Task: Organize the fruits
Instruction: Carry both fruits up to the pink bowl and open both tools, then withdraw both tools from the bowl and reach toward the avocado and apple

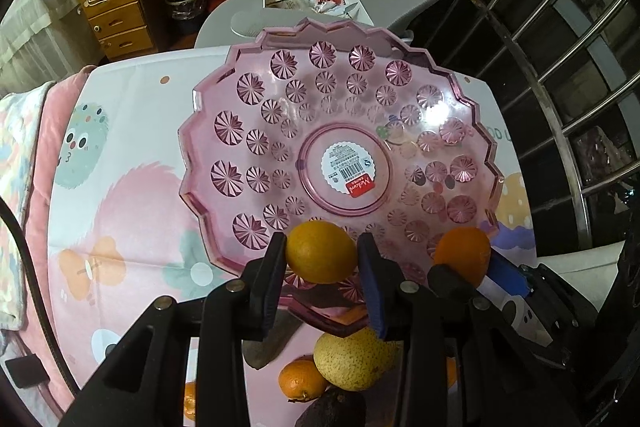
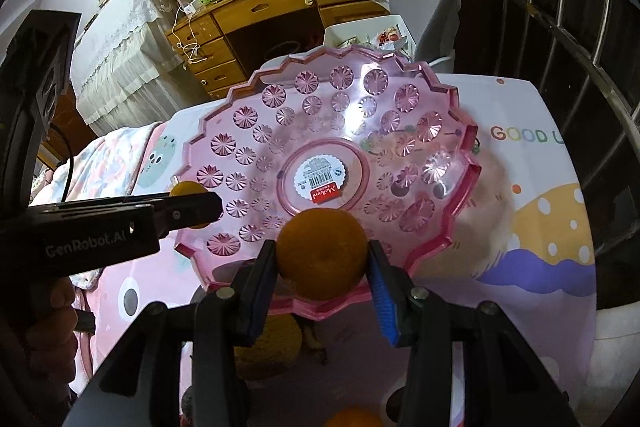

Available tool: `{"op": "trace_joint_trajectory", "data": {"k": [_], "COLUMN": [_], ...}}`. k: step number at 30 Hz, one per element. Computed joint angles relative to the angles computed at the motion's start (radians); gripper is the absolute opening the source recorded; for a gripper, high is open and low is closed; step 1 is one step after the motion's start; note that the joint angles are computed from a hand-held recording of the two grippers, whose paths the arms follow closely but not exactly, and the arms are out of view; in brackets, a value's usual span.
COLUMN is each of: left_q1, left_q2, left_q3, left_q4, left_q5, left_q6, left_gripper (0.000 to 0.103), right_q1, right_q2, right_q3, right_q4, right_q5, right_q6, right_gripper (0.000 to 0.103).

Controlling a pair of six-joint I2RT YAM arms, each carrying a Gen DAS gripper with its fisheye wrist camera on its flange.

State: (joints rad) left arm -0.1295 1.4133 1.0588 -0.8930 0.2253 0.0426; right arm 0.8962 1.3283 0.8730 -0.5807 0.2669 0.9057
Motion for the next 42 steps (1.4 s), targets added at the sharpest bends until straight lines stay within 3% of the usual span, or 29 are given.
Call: {"op": "trace_joint_trajectory", "data": {"k": [4, 7, 19, 27, 28, 34, 42], "left_q1": [-0.005, -0.004, 0.018, 0.074, 0.089, 0.228, 0.546], "left_q2": [0.0, -0.01, -0.097, -0.212, -0.233, -0.334, -0.396], "left_q3": [0.0, -0.004, -0.028, -0.028, -0.03, -0.032, 0.02], "left_q4": [-0.001, -0.003, -0.055, -0.163, -0.188, -0.333, -0.581], "left_q5": [-0.005, -0.002, 0.011, 0.022, 0.026, 0.092, 0.2], "left_q6": [-0.014, -0.022, -0.026, 0.038, 0.056, 0.215, 0.601], "left_gripper": [0.043, 0.046, 0.047, 0.051, 0.056, 0.06, 0.067], "right_q1": [-0.005, -0.002, 0.027, 0.106, 0.124, 0.291, 0.573], "right_q2": [-0.004, -0.011, -0.1, -0.188, -0.197, -0.21, -0.088], "right_q3": [-0.01, -0.013, -0.032, -0.013, -0.007, 0.068, 0.248], "right_q4": [0.02, 0.019, -0.041, -0.188, -0.213, -0.408, -0.711], "right_q5": [-0.004, 0.005, 0.021, 0.089, 0.104, 0.219, 0.361], "right_q6": [-0.003, -0.007, 0.054, 0.175, 0.196, 0.412, 0.822], "right_gripper": [0.048, 0.057, 0.058, 0.058, 0.058, 0.058, 0.059]}}
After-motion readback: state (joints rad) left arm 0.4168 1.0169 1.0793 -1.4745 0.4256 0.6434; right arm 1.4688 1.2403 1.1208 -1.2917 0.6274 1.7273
